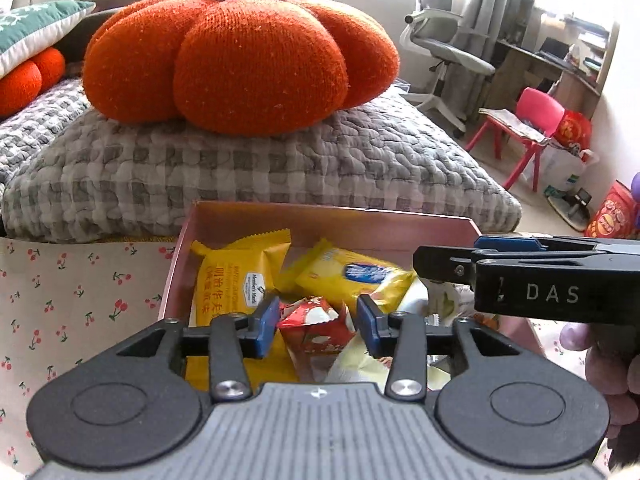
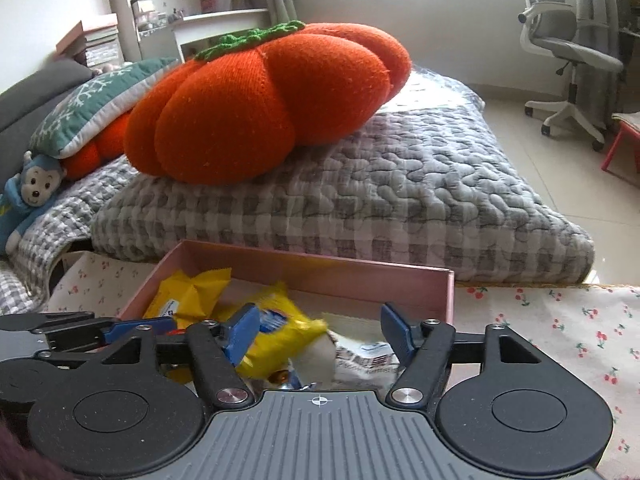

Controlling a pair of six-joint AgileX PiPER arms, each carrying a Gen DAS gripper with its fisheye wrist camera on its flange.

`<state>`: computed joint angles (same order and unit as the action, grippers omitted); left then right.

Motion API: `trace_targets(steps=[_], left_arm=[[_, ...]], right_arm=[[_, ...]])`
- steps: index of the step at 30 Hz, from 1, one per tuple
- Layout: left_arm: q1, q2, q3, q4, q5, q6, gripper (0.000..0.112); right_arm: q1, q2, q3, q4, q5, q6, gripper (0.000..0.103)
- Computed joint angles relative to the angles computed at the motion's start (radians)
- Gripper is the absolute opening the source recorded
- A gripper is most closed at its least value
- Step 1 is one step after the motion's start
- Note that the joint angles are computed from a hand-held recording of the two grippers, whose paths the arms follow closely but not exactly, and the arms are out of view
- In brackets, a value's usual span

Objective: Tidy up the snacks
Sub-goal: 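Carry both snacks into the pink box and open both grippers, then withdraw both grippers from the box toward the remaining snacks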

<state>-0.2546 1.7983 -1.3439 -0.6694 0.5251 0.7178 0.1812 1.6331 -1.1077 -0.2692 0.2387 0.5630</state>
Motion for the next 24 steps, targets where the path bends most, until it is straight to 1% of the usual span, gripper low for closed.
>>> trace_targets(steps=[1,3,5,7,9,13,15,19,24], left_arm=[[-0.003,-0.016,0.014,0.001,-0.007,0.006,0.046],[-0.003,-0.039,0.037,-0.015,-0.012,0.024,0.057],[-0.001,-0.067,0.059,-0.02,-0.003,0.016,0.06],[0.001,-0.092,0.07,-0.006,0.019,-0.001,0.063],[0.0,-0.127,0.096,-0.007,0.021,0.009,0.073],[0.002,-0.191,0.145,0.001,0.031,-0.003,0.08],[0.007,-0.219,0.169,-0.001,0.037,-0.009,0.088],[0.018,-0.278,0.221,-0.008,0.042,-0.006,0.093],[0.025,-0.347,0.281,0.021,0.053,-0.033,0.099]], right_arm=[[0.002,-0.01,0.004,-0.015,0.009,0.011,0.07],[0.005,-0.039,0.021,-0.038,0.017,0.025,0.072],[0.009,-0.076,0.044,-0.064,0.024,0.052,0.077],[0.017,-0.107,0.052,-0.088,0.054,0.07,0.08],[0.025,-0.147,0.066,-0.111,0.08,0.082,0.081],[0.043,-0.231,0.113,-0.147,0.119,0.124,0.087],[0.057,-0.275,0.139,-0.167,0.139,0.148,0.087],[0.094,-0.353,0.19,-0.219,0.178,0.207,0.091],[0.153,-0.435,0.256,-0.282,0.22,0.296,0.093]])
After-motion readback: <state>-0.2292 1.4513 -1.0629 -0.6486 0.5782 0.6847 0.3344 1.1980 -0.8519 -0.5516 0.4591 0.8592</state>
